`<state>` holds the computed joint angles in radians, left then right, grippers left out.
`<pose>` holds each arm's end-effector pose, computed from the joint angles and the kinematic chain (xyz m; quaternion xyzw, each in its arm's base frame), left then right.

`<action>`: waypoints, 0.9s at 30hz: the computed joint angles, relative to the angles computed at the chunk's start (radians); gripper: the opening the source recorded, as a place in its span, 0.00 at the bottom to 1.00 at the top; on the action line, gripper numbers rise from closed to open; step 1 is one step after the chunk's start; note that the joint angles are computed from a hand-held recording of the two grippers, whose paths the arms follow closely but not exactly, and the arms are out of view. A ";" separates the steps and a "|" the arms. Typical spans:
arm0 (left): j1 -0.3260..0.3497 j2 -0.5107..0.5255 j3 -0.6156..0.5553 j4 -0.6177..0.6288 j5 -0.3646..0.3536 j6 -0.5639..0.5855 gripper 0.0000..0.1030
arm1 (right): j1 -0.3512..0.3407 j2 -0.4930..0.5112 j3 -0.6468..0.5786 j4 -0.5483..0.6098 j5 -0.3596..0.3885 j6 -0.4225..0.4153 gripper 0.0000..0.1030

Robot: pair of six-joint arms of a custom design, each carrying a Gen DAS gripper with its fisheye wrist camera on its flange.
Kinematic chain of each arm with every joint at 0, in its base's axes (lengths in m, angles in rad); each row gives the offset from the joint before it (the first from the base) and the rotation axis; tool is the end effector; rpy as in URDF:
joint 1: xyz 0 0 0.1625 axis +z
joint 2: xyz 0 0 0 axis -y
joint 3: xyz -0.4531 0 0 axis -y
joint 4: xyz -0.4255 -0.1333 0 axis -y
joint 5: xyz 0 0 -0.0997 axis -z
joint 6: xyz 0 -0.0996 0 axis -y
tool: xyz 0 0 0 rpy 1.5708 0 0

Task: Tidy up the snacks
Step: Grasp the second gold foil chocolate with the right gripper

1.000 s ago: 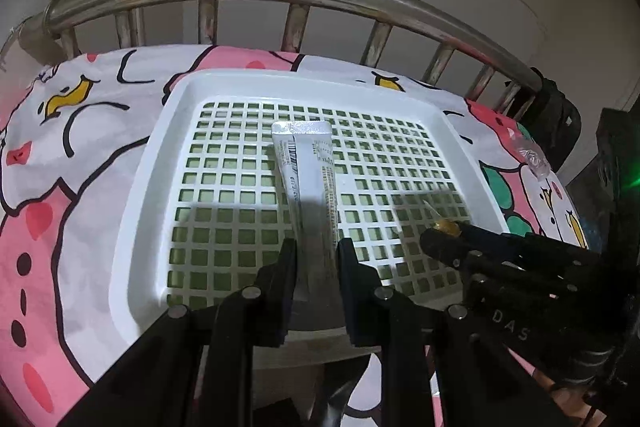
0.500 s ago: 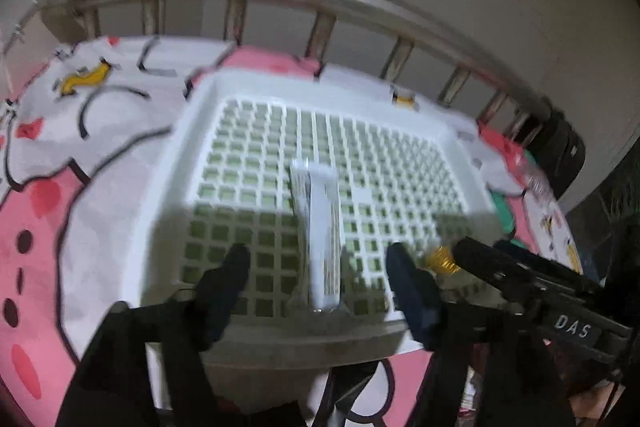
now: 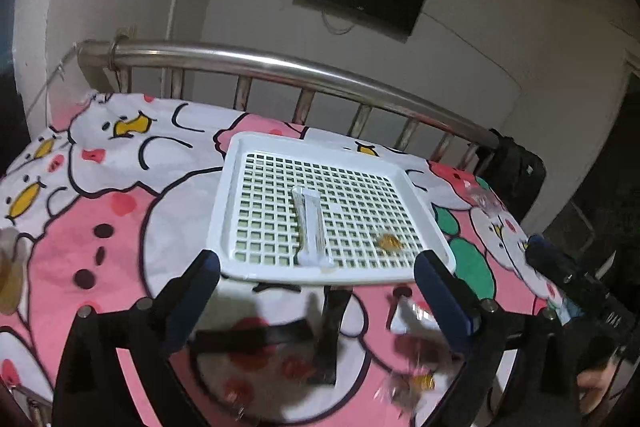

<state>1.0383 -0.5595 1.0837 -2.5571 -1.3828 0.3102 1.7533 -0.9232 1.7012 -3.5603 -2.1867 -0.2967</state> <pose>-0.3185 -0.8398 0.1469 0.3768 0.8932 -0.2367 0.0655 0.1993 -0.6624 0.2900 0.0183 -0.8020 0.5275 0.2797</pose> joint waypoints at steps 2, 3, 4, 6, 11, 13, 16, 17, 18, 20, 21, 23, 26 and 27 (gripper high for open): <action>-0.001 -0.035 0.064 -0.050 0.021 0.019 0.96 | 0.015 0.001 0.042 -0.072 0.016 -0.036 0.99; 0.001 -0.049 0.093 -0.073 0.021 0.030 0.96 | 0.021 0.002 0.050 -0.091 0.011 -0.042 0.99; 0.003 -0.062 0.112 -0.074 0.022 0.038 0.96 | 0.027 0.007 0.060 -0.115 0.003 -0.048 0.99; 0.006 -0.086 0.150 -0.070 0.016 0.038 0.96 | 0.034 0.011 0.082 -0.143 -0.001 -0.046 0.99; 0.012 -0.125 0.221 -0.090 0.019 0.061 0.96 | 0.042 0.019 0.122 -0.159 -0.018 -0.019 0.99; 0.017 -0.137 0.248 -0.103 0.023 0.073 0.96 | 0.044 0.022 0.136 -0.156 -0.021 -0.007 0.99; 0.025 -0.150 0.282 -0.100 0.030 0.079 0.96 | 0.043 0.029 0.155 -0.151 -0.022 0.013 0.99; 0.026 -0.153 0.294 -0.099 0.036 0.078 0.96 | 0.039 0.031 0.159 -0.137 -0.018 0.025 0.99; 0.028 -0.153 0.301 -0.096 0.044 0.080 0.96 | 0.038 0.034 0.162 -0.128 -0.022 0.030 0.99; 0.031 -0.155 0.314 -0.105 0.055 0.092 0.96 | 0.035 0.044 0.157 -0.091 -0.041 0.044 0.99; 0.033 -0.153 0.316 -0.109 0.062 0.098 0.95 | 0.032 0.049 0.154 -0.074 -0.044 0.046 0.98; 0.039 -0.149 0.311 -0.101 0.065 0.091 0.93 | 0.028 0.058 0.150 -0.048 -0.057 0.049 0.95; 0.048 -0.133 0.289 -0.085 0.076 0.075 0.85 | 0.021 0.068 0.141 0.000 -0.066 0.056 0.89; 0.050 -0.126 0.281 -0.081 0.084 0.074 0.84 | 0.019 0.071 0.137 0.013 -0.069 0.058 0.87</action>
<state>1.0887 -0.6857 1.3651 -2.6383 -1.2985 0.3843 1.7726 -0.8523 1.8382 -3.5470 -2.2553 -0.2384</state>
